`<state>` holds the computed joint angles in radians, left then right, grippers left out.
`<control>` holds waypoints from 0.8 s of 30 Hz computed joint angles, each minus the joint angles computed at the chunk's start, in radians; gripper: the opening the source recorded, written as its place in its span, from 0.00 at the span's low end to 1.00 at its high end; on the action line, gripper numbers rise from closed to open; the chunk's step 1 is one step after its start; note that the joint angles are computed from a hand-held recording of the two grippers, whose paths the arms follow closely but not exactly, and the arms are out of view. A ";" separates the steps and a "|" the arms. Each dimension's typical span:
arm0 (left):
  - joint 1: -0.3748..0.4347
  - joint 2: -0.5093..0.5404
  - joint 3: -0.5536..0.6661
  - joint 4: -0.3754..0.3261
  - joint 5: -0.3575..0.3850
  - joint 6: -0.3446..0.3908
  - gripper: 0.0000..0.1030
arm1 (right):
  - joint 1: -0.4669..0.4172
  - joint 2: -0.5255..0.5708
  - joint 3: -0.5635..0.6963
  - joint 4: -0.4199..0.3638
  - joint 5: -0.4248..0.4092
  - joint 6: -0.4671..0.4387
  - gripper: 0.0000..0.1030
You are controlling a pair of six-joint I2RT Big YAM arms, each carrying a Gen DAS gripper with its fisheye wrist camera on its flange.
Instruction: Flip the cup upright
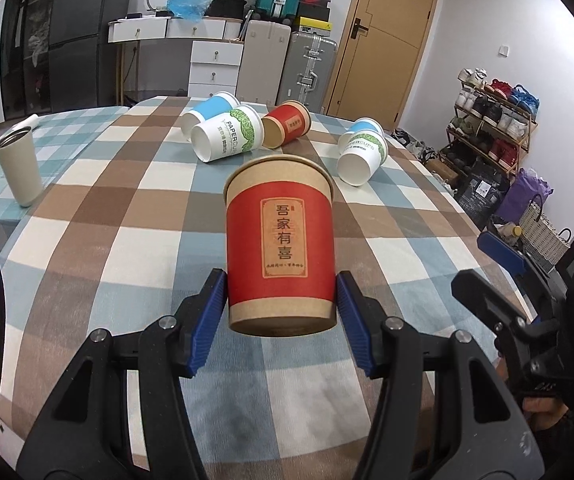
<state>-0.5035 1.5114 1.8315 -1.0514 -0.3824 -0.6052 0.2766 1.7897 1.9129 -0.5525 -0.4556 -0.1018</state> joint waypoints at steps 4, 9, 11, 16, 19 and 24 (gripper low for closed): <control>-0.020 -0.015 -0.026 -0.005 -0.017 -0.025 0.52 | 0.003 -0.021 -0.029 0.006 -0.022 -0.024 1.00; -0.042 -0.018 -0.041 -0.002 -0.024 -0.041 0.52 | 0.007 -0.035 -0.050 0.016 -0.040 -0.043 1.00; -0.051 -0.017 -0.045 -0.003 -0.025 -0.046 0.52 | 0.007 -0.034 -0.049 0.010 -0.042 -0.047 1.00; -0.071 -0.016 -0.053 -0.006 -0.031 -0.073 0.52 | 0.003 -0.028 -0.042 0.004 -0.048 -0.034 1.00; -0.080 -0.015 -0.058 -0.005 -0.034 -0.083 0.52 | 0.001 -0.026 -0.039 0.001 -0.049 -0.029 1.00; -0.088 -0.012 -0.064 -0.006 -0.027 -0.090 0.52 | 0.000 -0.024 -0.035 -0.004 -0.045 -0.029 1.00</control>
